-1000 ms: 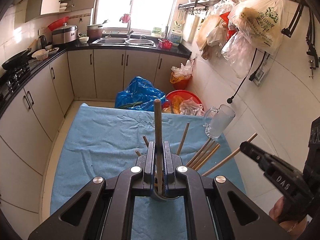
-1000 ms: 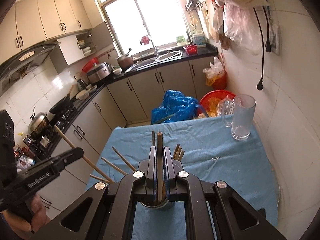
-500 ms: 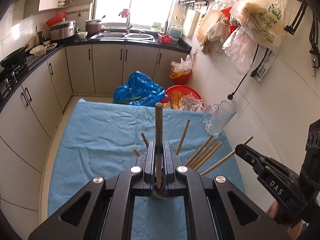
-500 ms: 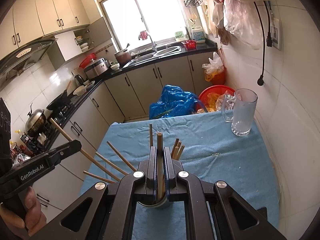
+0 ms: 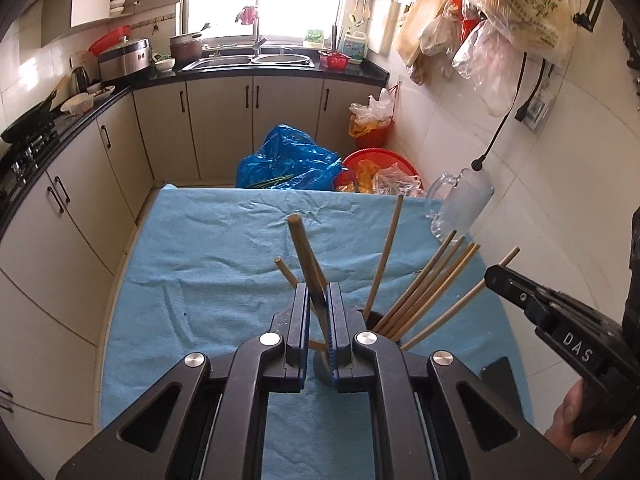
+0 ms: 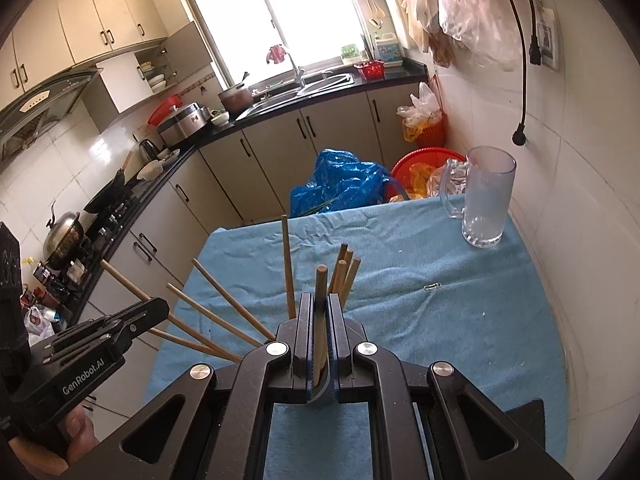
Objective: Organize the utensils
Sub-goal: 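Open both tools to release the chopsticks into the cup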
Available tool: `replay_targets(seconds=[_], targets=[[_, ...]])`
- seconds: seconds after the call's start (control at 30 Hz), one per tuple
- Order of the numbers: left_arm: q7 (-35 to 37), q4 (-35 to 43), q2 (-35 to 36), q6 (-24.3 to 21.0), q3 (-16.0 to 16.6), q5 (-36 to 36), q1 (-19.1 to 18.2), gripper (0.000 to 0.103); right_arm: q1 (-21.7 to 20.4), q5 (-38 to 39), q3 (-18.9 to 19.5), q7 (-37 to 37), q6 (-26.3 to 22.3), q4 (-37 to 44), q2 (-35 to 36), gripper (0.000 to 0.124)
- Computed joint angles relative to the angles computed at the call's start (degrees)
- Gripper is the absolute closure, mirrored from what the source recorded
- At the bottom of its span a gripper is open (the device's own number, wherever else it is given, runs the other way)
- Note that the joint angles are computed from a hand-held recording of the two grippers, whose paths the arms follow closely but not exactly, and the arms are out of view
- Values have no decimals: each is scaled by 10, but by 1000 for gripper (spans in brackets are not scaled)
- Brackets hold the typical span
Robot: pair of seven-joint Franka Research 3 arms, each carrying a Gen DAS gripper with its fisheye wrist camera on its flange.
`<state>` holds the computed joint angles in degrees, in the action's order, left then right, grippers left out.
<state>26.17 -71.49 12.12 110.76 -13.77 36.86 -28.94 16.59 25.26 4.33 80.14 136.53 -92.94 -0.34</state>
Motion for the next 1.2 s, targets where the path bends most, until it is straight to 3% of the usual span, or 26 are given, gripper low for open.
replay_targets(seconds=[0.9, 1.0, 1.13, 1.2], targets=[[-4, 4, 7, -36, 8, 50, -11, 91, 6, -44, 4, 21, -3, 46, 36, 117], [-14, -1, 1, -39, 8, 58, -11, 81, 5, -41, 3, 19, -1, 47, 32, 116], [-32, 0, -5, -51, 6, 73, -13, 68, 2, -35, 1, 19, 8, 46, 22, 100], [-46, 0, -8, -59, 5, 88, -17, 66, 1, -34, 0, 21, 14, 44, 16, 93]])
